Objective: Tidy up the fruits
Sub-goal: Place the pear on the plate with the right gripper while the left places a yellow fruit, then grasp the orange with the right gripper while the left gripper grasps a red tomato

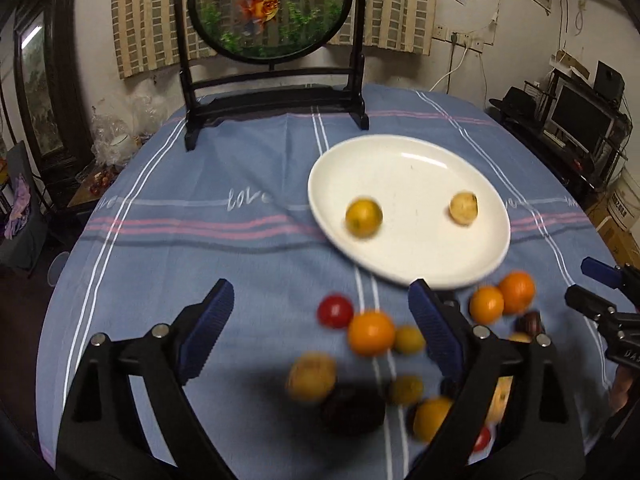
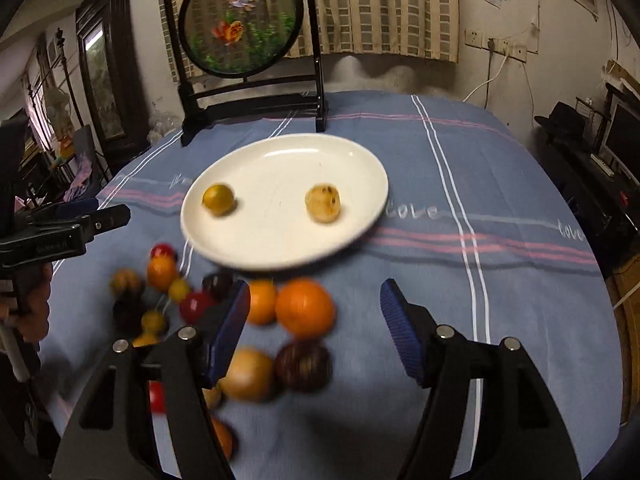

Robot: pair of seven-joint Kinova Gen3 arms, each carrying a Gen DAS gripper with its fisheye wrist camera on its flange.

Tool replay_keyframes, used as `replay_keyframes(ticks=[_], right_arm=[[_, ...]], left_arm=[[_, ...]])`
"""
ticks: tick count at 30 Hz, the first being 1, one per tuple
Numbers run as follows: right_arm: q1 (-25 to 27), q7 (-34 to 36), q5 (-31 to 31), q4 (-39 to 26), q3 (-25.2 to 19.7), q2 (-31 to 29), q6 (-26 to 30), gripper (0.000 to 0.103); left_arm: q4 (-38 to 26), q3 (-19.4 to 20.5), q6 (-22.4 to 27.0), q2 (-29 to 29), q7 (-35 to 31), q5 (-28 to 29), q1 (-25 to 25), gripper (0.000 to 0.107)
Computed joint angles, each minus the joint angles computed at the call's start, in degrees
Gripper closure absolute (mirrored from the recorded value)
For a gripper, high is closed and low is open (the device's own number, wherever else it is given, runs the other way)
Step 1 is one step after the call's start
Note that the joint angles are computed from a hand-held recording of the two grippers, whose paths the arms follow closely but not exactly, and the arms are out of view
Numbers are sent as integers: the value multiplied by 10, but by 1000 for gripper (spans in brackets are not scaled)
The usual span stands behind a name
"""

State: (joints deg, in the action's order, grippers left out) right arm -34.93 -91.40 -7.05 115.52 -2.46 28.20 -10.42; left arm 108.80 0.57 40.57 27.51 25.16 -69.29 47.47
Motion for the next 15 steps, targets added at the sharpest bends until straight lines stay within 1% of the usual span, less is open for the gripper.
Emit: replay_keyframes(ticks=[2,6,9,12,13,15], right_arm=[[16,-6,8,35,-24,-9,-18,35],[-2,-5,-2,90,-27,-22,-55,35],[-13,1,-6,118,-37,-26,-81,35],[-23,1,-11,133,-48,-25,-94,35],[-31,6,-16,134,-45,-24,-94,35],[-63,23,-42,135,-24,-21,-91,35]], left_arm=[[20,4,17,-1,31,2,24,16],[55,20,42,-4,105,-5,60,15],[75,36,46,-7,154,-9,73,14],[86,48,39,-8,180,-7,74,14],[87,51,38,-7,183,-5,74,14],[90,54,35,-4,190,-3,75,14]])
